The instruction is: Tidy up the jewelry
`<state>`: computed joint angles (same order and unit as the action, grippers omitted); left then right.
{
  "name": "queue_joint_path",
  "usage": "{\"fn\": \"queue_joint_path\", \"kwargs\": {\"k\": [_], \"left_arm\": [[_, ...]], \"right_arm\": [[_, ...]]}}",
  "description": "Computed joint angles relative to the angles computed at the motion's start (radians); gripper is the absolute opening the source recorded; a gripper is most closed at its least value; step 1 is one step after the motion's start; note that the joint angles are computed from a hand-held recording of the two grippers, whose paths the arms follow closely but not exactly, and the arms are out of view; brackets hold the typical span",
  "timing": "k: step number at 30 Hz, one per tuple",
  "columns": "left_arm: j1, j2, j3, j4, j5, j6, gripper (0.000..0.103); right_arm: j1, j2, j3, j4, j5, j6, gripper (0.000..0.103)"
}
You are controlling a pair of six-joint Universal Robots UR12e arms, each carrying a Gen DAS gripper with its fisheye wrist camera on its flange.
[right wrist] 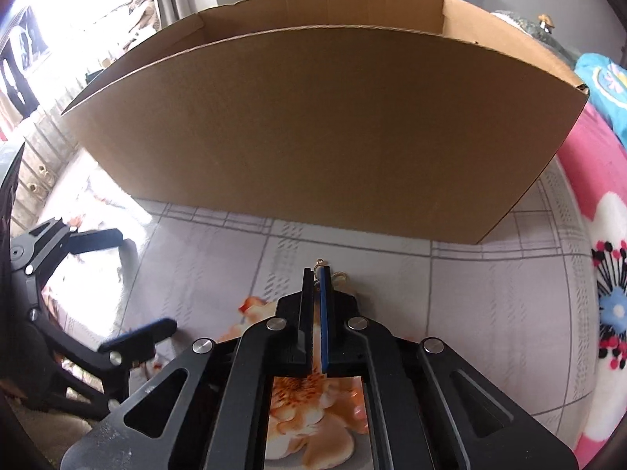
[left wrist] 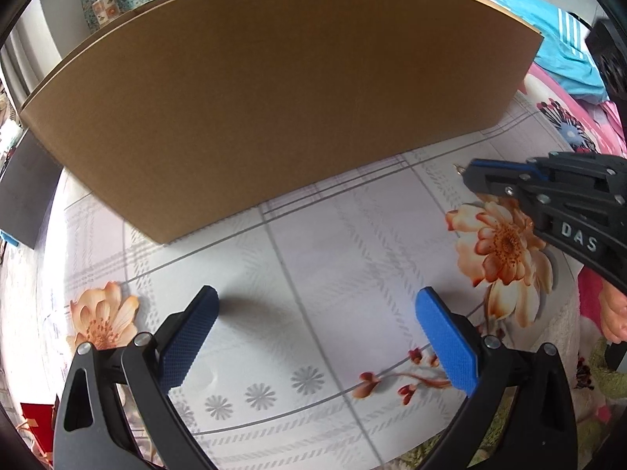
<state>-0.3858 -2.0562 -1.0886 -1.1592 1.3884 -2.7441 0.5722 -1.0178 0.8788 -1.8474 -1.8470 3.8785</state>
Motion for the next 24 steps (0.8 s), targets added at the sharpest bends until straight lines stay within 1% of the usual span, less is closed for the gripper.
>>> {"fn": "queue_joint_path", "kwargs": {"k": [2,6,10,13,15,16,17,20,22,24], "left_arm": [[0.007,0.004,-0.008,0.008,0.007,-0.021,0.099],[0.021,0.012,-0.024,0.022,0.018,-0.045,0.099],[0.037,0.022,-0.041,0.033,0.024,-0.064,0.099],[0.045,0.031,-0.055,0.045,0.023,-0.066,0.099],[0.05,0.039,-0.07,0.061,0.019,-0.064,0.099],[0.05,0.041,-0.075,0.067,0.018,-0.065,0.099],[0.051,0.043,-0.079,0.071,0.017,-0.064,0.099],[0.055,0.045,-0.084,0.075,0.018,-0.067,0.099],[0.048,0.048,-0.085,0.077,0.023,-0.077,0.099],[0.043,0.043,-0.078,0.076,0.027,-0.083,0.099]], "right_arm": [[0.006,0.001,0.0,-0.003,0.01,0.002,0.001],[0.011,0.003,-0.001,-0.027,0.055,-0.002,0.001],[0.022,0.026,-0.035,-0.043,0.104,-0.014,0.001],[0.026,0.044,-0.053,-0.076,0.152,-0.024,0.001],[0.022,0.05,-0.051,-0.119,0.204,-0.015,0.002],[0.021,0.047,-0.043,-0.133,0.217,-0.01,0.005],[0.021,0.047,-0.041,-0.146,0.225,-0.003,0.006],[0.025,0.039,-0.03,-0.174,0.197,0.019,0.008],[0.03,0.012,0.004,-0.21,0.154,0.05,0.012],[0.038,-0.011,0.037,-0.241,0.112,0.083,0.013]]}}
